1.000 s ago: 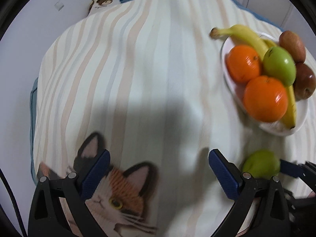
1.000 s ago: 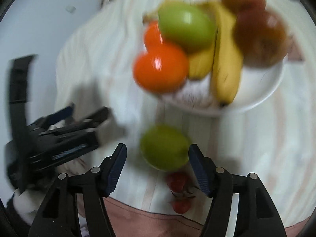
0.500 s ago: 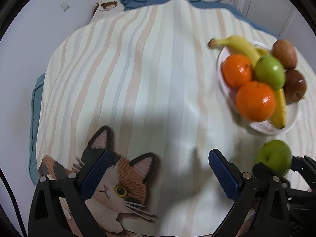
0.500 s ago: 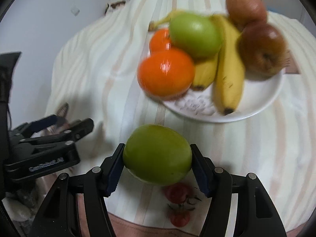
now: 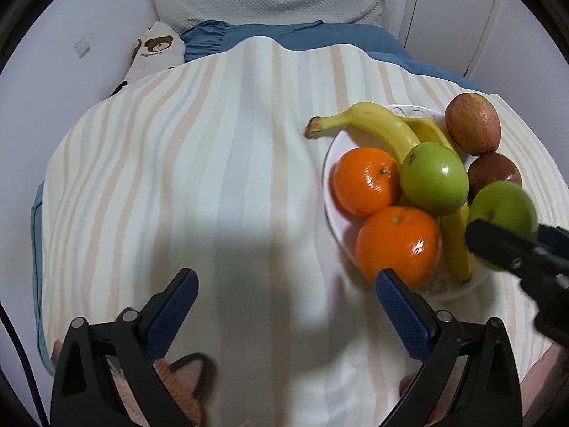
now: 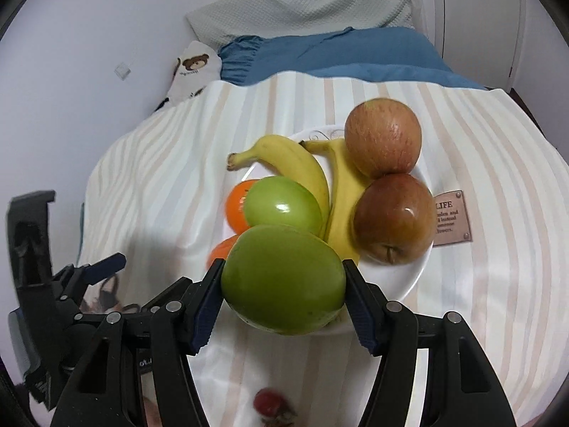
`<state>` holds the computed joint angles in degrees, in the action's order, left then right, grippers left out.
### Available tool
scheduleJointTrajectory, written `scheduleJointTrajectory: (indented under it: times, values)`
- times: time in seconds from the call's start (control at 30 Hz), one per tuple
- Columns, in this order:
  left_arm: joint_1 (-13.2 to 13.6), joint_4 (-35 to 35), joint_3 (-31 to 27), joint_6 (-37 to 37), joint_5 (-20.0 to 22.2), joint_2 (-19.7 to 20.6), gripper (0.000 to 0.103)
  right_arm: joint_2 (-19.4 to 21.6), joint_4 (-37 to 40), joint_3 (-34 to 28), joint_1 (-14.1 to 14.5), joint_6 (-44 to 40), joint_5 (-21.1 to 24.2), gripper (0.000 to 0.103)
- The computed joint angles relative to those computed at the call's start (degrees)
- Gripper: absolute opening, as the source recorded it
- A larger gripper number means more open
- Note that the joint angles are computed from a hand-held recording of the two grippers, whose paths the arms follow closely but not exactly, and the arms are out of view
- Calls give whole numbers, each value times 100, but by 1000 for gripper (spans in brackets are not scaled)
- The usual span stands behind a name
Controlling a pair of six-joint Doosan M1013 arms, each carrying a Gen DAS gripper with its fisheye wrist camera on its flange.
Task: Organize fruits
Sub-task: 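Grasp the last green apple beside the cherry tomatoes with the right tool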
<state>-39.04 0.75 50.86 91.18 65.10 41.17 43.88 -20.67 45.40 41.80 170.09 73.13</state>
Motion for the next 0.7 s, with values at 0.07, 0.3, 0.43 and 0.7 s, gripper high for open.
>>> scheduleJointTrajectory:
  times: [0.07,0.3,0.43,0.7]
  values:
    - [-20,-4,-60,-41,20,52,102,-16,19,64,-27,33,-14,66]
    - [-7,-54,-101,-153,19,84,102,26,220,142,-122,176,-191,67]
    - [-20,48,-100,-170,70,79,102,60,199,98,-110,148,-159,68]
    - [-32,68,-56,-223,37,54,102,91,192,15,-116,137,-49,68]
